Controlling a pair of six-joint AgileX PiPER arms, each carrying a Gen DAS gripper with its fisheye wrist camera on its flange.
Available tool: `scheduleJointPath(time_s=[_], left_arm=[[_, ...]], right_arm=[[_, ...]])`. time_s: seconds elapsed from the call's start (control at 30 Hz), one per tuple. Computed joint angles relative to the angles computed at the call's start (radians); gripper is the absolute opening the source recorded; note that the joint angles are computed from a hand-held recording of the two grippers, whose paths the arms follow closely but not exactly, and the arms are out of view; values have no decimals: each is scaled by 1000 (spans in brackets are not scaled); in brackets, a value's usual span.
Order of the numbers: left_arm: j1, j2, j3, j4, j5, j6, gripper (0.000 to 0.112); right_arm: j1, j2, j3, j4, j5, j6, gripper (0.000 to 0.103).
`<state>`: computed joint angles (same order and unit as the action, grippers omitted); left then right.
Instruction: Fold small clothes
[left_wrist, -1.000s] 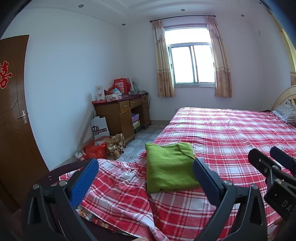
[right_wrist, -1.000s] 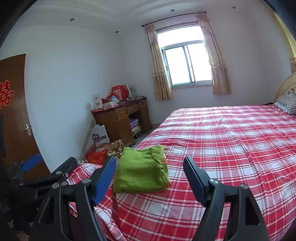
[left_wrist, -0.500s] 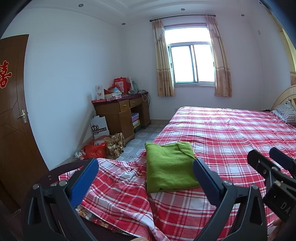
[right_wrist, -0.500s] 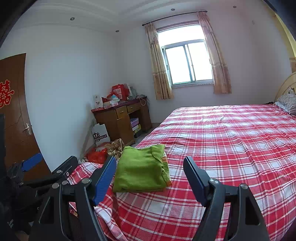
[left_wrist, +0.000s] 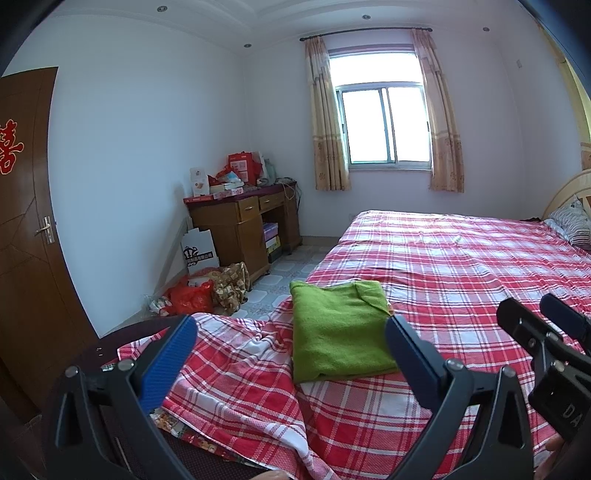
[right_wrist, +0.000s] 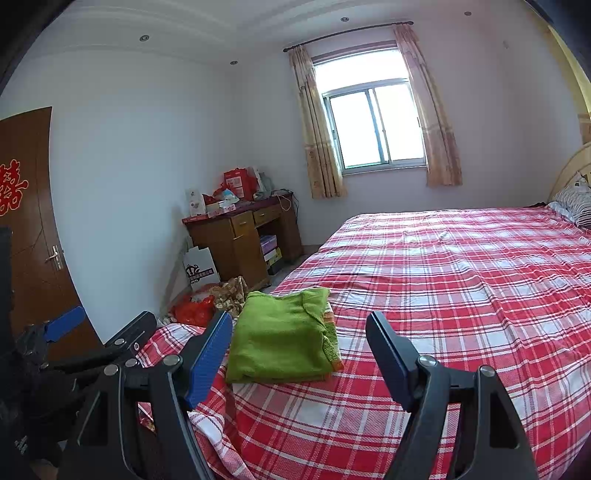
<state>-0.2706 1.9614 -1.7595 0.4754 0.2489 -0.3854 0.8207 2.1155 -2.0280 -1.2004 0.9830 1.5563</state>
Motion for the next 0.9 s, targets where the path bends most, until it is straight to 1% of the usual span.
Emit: scheduleJointPath(time_s=[0.03, 0.1, 0.17, 0.33, 0.37, 0.43, 0.63, 0.7, 0.77, 0.87, 0.9], left_arm=[[-4, 0, 3, 45, 4, -42, 103], [-9, 0, 10, 81, 5, -75, 103], [-7, 3, 9, 59, 6, -55, 103], [4, 13, -17, -100, 27, 87, 103], [5, 14, -20, -109, 29, 95, 103], [3, 12, -14, -87, 29, 74, 103], [4, 21, -29, -120, 35, 115, 103], [0, 23, -29, -80, 38, 81, 103], [-6, 33, -44, -36, 52, 45, 103], [-11, 50, -69, -22, 84, 30, 103], [-10, 56, -81, -39, 94, 44, 103]], right_arm=[[0, 0, 0, 0, 1, 0, 76], [0, -1, 1, -1, 0, 2, 76], [0, -1, 4, -2, 0, 6, 76], [0, 1, 3, 0, 1, 6, 76], [1, 2, 2, 0, 2, 8, 76], [1, 4, 0, 2, 3, 7, 76], [0, 9, -9, 7, 6, 5, 76], [0, 9, -9, 5, 8, 7, 76], [-1, 7, -5, 2, 10, 14, 76], [-1, 9, -3, 5, 11, 20, 76], [-1, 10, -4, 8, 12, 20, 76]])
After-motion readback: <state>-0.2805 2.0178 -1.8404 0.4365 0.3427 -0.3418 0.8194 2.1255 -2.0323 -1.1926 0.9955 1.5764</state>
